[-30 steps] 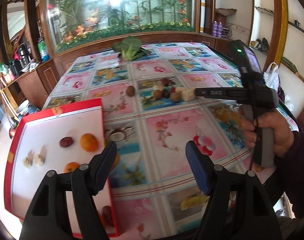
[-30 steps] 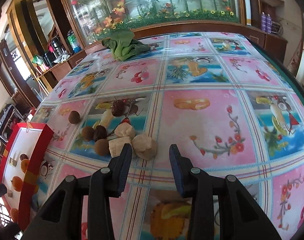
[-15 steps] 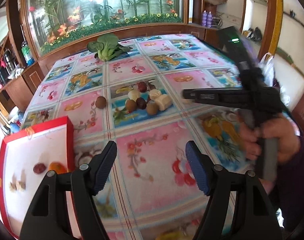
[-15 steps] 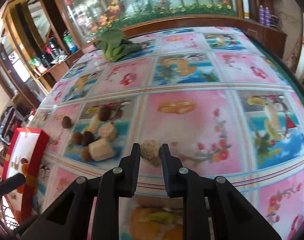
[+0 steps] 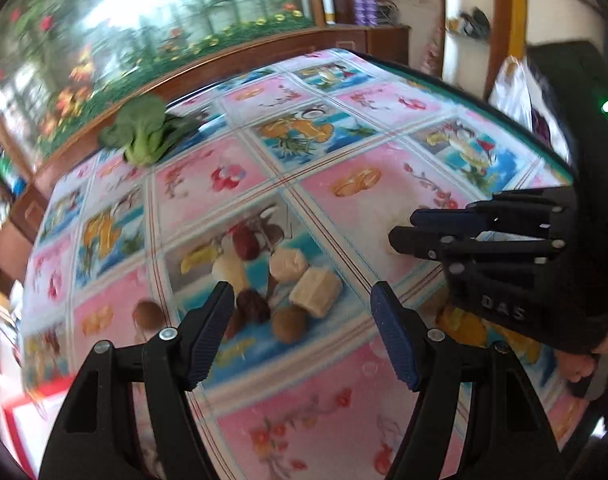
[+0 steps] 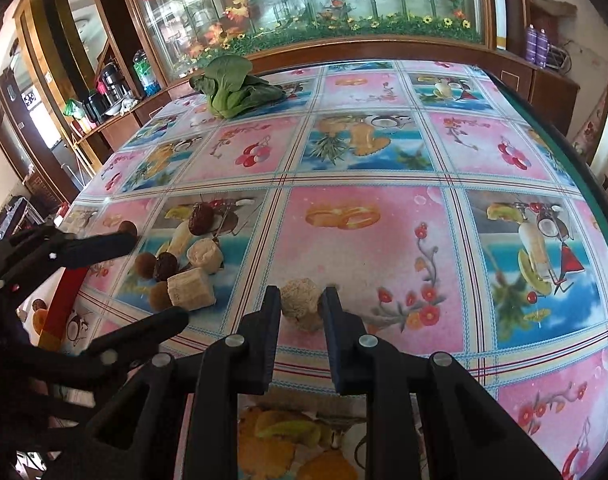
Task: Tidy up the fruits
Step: 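Grasp a round beige chunk with the right tool while the left tool grasps a rectangular beige chunk, then carry both beige chunks over the white tray with both tools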
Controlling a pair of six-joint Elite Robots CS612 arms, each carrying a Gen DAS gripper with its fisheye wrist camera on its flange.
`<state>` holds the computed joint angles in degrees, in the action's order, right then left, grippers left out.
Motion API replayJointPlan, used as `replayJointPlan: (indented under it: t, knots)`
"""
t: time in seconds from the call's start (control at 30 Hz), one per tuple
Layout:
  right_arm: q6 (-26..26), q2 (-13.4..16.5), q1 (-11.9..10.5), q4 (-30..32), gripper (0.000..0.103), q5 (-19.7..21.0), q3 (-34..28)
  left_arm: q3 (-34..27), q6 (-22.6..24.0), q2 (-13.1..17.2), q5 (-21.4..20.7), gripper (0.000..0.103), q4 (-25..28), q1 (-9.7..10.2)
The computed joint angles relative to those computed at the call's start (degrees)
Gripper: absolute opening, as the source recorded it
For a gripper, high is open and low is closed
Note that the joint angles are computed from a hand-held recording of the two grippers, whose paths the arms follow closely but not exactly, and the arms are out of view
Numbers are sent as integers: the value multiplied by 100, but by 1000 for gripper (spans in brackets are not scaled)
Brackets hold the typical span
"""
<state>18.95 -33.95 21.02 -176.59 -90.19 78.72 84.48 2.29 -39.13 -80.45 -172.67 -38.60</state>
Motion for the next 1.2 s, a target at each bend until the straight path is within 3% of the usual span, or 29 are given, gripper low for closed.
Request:
replayJointPlan:
  t: [0.07,0.27,0.33,0.43,0.63,0.8,1.2]
  knots:
    - [69,-5,-26,-11,20,107,14,-160,203,45,-160,51,348,26]
    - [57,-6,-24,-15,20,107,16,-434,335,176,-654,48,881,124]
    - [41,-2,-19,-16,21,88,10,-459,388,196,-645,47,1012,113]
    - [-77,9,21,-9,21,-57,-11,-452,316,196,-719,34,946,127]
    - [-304,19,52,-37,20,-111,-19,-415,119,217,-743,33,756,119]
    - [-149,14,24,-164,18,-34,17,-159,-162,119,-758,33,318,93]
    - [341,38,45,-1373,18,-554,195,1532,-933,-701,-353,33,-1969,-63]
